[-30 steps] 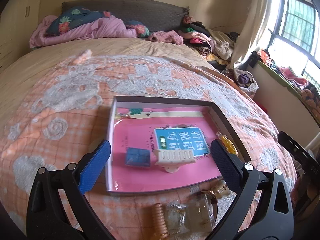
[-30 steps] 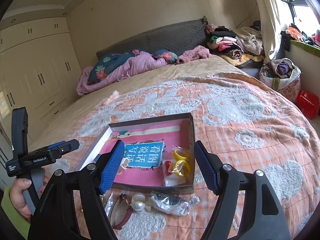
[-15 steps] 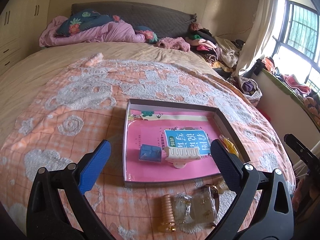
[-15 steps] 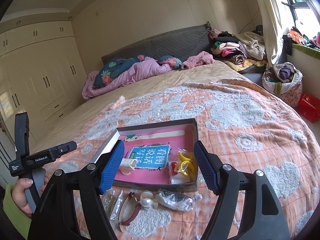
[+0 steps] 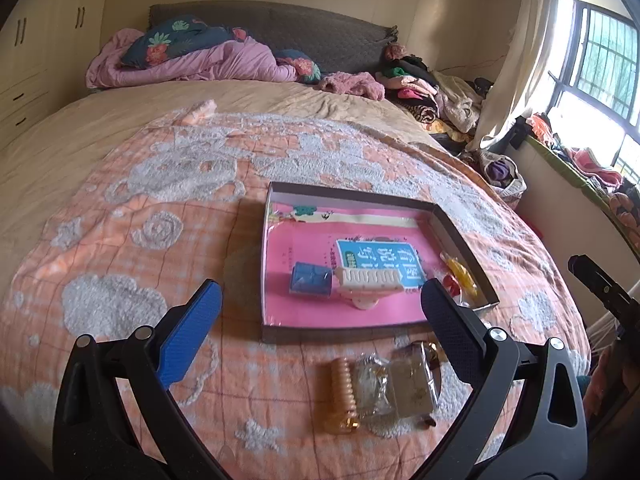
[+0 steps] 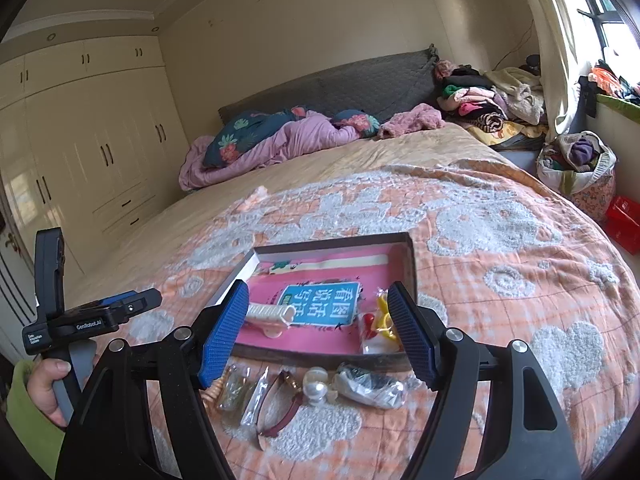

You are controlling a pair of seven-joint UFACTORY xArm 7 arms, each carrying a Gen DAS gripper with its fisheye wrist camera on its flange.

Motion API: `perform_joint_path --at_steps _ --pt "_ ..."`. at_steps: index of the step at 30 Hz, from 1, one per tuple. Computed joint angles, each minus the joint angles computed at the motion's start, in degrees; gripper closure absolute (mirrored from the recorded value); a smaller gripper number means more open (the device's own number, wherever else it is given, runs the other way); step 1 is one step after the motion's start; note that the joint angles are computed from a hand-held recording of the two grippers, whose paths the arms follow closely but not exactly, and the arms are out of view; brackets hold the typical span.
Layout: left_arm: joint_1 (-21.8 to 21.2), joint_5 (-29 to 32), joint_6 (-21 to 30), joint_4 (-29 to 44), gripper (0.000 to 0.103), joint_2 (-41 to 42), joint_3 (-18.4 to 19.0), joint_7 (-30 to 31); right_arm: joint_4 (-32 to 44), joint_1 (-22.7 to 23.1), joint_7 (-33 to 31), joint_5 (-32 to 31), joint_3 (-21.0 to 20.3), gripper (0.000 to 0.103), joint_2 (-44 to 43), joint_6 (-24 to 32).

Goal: Organize jewelry
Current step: 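Open both tools and withdraw them from the tray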

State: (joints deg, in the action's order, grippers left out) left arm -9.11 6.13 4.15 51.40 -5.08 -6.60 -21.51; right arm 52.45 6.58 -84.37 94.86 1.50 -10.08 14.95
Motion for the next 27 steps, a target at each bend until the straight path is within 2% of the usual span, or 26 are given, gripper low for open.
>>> perform_joint_path --at_steps 14,27 --pt "0.11 0.18 1.12 -3.47 0.010 -2.45 -0.22 0.53 -2.28 2.10 2.91 -4.27 0.33 0.032 -0.74 1.18" --pt "0.70 3.44 3.35 -6.04 0.010 -3.56 -1.71 -0.47 -3.87 4.25 7.32 -10.06 0.45 0.032 0.06 2.58"
